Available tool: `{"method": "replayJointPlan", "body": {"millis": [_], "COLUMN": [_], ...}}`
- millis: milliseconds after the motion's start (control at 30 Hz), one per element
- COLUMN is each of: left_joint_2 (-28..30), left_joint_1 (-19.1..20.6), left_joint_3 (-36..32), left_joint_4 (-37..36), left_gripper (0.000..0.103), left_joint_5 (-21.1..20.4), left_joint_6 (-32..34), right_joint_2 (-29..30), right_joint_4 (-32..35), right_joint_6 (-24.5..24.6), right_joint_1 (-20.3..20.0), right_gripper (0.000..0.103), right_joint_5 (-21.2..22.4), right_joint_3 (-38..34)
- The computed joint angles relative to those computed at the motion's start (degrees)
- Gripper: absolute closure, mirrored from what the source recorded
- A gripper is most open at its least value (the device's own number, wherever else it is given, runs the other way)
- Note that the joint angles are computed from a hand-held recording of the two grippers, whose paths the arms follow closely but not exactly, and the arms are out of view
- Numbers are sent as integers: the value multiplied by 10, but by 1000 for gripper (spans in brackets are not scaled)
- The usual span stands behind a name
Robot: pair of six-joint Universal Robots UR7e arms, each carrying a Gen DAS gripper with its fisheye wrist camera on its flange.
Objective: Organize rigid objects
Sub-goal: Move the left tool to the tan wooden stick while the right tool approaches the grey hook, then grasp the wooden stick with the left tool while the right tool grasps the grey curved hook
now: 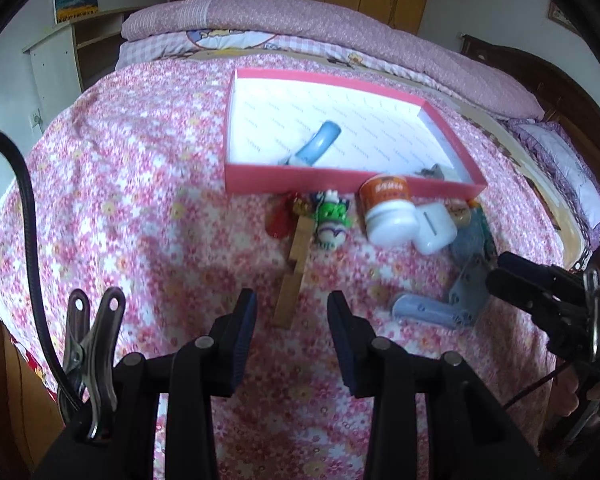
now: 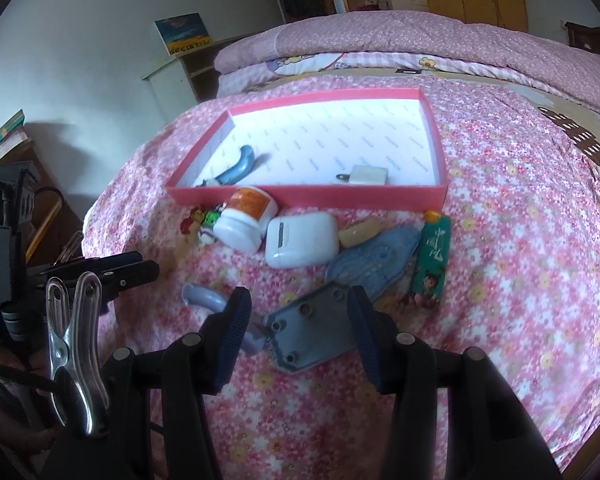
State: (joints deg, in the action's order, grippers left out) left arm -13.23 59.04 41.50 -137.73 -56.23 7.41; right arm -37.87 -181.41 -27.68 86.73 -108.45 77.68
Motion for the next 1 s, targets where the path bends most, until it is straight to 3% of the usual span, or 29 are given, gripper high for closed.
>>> {"method": "replayJointPlan", "body": {"millis": [167, 400, 533, 767, 867, 1000], "left_joint_2": [9, 42, 61, 81, 83, 73], "left_joint_1": [3, -2, -1, 4, 3, 4], "left_joint_3": [-13, -47, -72, -105, -104, -86], "left_joint_4": [8, -26, -27, -17, -26, -36], "left_gripper": [65, 65, 72, 73, 84, 91], "left_joint_5": [-2, 24, 31, 32, 34, 28], "left_joint_6": [-3, 57, 79, 81, 87, 89], "right_joint_2": [1, 1, 2, 3, 3, 4], "right_joint_4": [2, 6, 10, 18, 21, 21], "right_joint_6": [-6, -3, -4, 0, 2, 2], "right_joint_1": [0, -1, -2, -4, -5, -5], "right_gripper": [52, 52, 52, 52, 52, 52], "right_joint_5": [0, 1, 4, 8, 9, 9], "right_joint_3": [7, 11, 11, 8, 7, 7]}}
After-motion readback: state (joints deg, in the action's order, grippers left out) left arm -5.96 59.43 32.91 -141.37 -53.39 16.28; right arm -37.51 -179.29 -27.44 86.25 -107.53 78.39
